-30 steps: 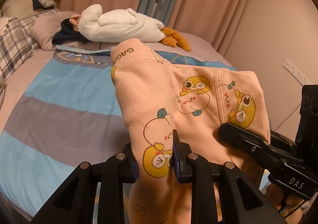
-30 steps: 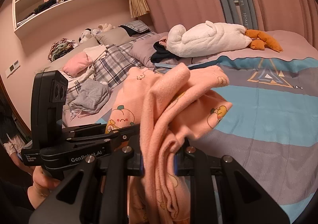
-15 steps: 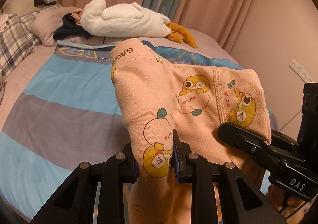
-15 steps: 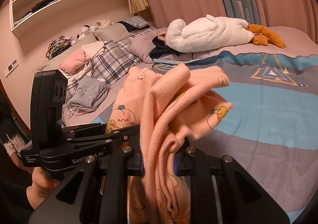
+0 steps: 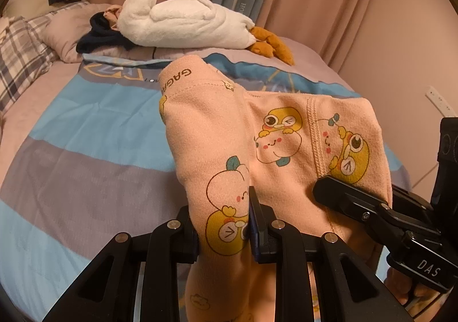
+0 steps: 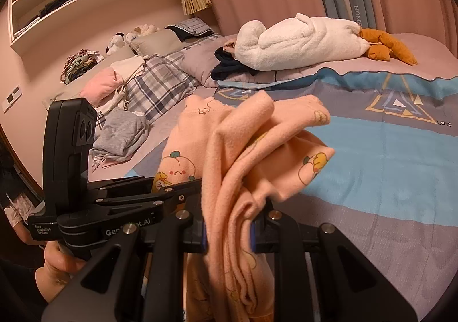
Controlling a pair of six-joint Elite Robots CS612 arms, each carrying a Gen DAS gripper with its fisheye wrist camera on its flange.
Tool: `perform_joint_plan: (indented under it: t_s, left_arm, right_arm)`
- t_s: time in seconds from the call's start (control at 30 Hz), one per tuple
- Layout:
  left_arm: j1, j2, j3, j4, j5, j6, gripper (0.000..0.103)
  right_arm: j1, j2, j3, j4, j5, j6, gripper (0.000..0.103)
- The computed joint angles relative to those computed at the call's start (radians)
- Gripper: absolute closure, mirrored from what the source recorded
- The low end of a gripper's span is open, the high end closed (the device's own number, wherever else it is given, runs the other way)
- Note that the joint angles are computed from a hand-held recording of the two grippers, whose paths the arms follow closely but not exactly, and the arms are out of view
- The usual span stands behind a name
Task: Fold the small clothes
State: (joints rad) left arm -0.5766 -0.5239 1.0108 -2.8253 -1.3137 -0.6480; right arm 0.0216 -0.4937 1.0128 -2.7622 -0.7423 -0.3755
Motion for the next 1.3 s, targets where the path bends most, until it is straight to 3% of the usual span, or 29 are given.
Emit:
perform_joint_plan:
  t_s: [0.43,1.3]
  left_arm:
    - [0.023,0.055,-0.094,0.065,-0.010,0.015,0.079]
    - [0.062,0.185,-0.320,0.257,-0.058,0.033,0.079]
  right_arm:
    - [0.016,0.077,-0.139,0.065,-0.020,0.009,0.082]
    - [0.040,0.262,-0.485,0.302,-0.072,0.032,0.082]
